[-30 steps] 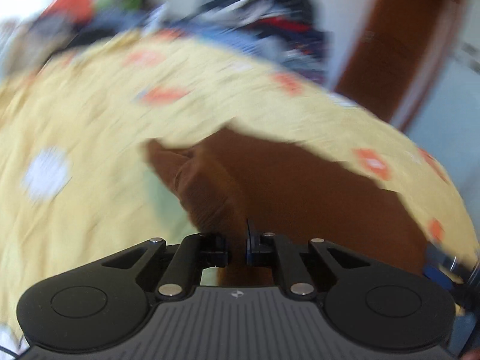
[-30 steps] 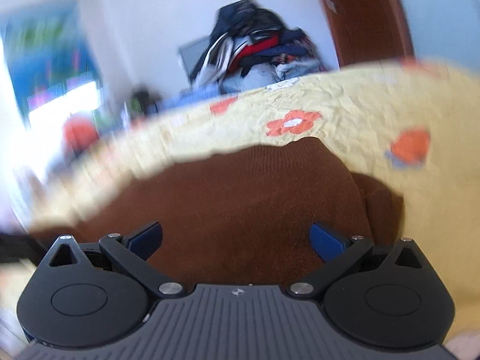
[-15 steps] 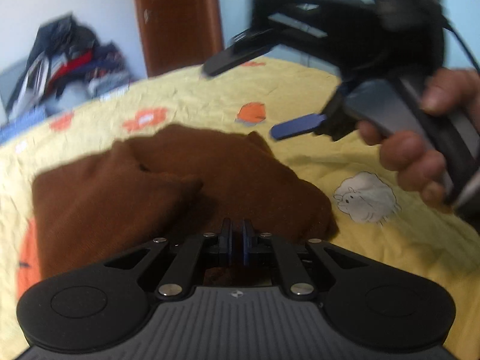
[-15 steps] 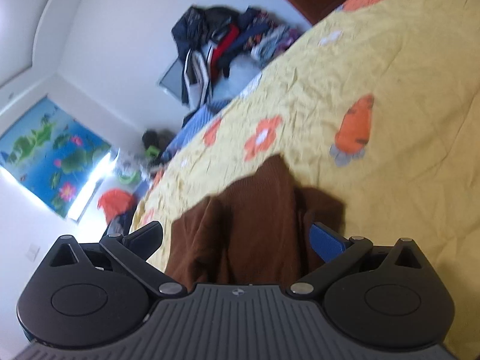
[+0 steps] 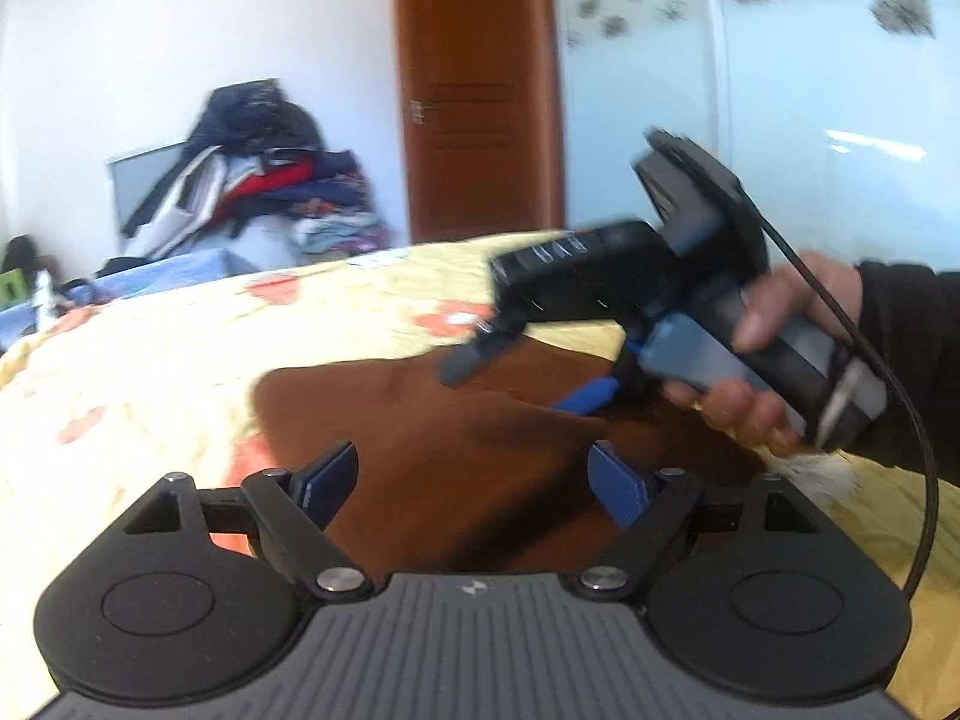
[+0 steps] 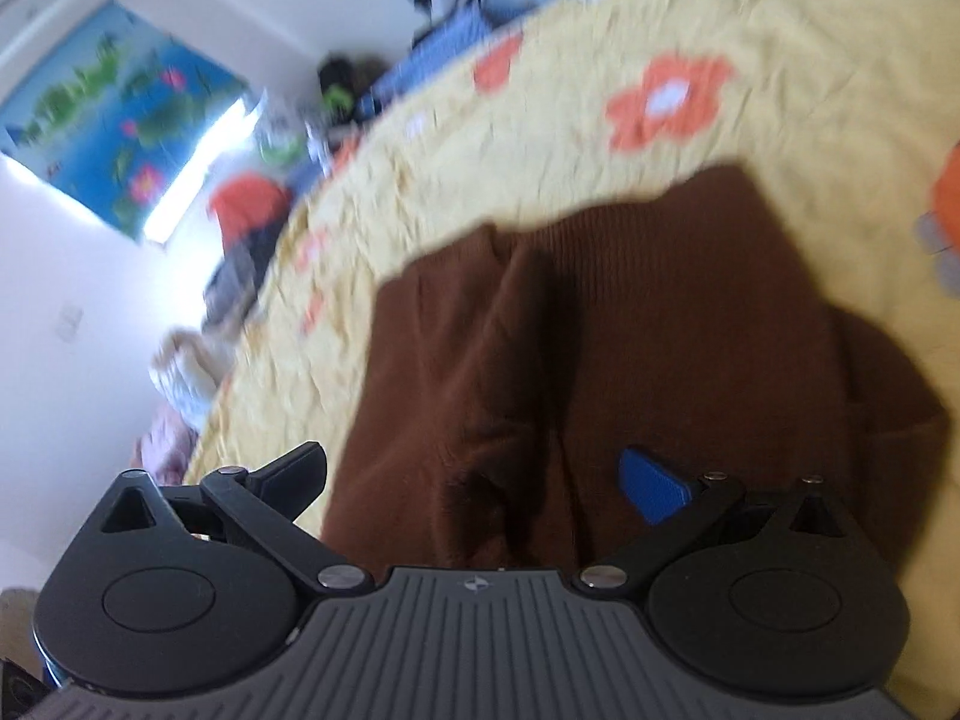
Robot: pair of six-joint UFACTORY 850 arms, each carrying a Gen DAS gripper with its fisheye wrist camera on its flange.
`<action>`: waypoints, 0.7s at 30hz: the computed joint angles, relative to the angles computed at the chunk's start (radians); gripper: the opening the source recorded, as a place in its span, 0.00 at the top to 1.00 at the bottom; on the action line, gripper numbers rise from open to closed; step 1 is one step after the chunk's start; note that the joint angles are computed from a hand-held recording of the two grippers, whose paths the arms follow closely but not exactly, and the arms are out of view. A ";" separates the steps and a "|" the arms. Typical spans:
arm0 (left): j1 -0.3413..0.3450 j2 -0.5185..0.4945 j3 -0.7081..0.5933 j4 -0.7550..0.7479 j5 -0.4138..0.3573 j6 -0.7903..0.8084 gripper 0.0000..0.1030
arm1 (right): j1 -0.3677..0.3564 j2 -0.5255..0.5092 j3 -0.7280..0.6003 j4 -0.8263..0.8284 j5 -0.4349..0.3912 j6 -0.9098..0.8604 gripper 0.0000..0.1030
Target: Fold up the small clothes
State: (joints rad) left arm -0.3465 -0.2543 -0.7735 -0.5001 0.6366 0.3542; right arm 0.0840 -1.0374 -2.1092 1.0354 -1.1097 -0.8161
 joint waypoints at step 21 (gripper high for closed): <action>0.123 0.039 0.043 0.044 -0.026 -0.178 0.18 | -0.115 0.268 0.380 0.136 0.135 -0.320 0.75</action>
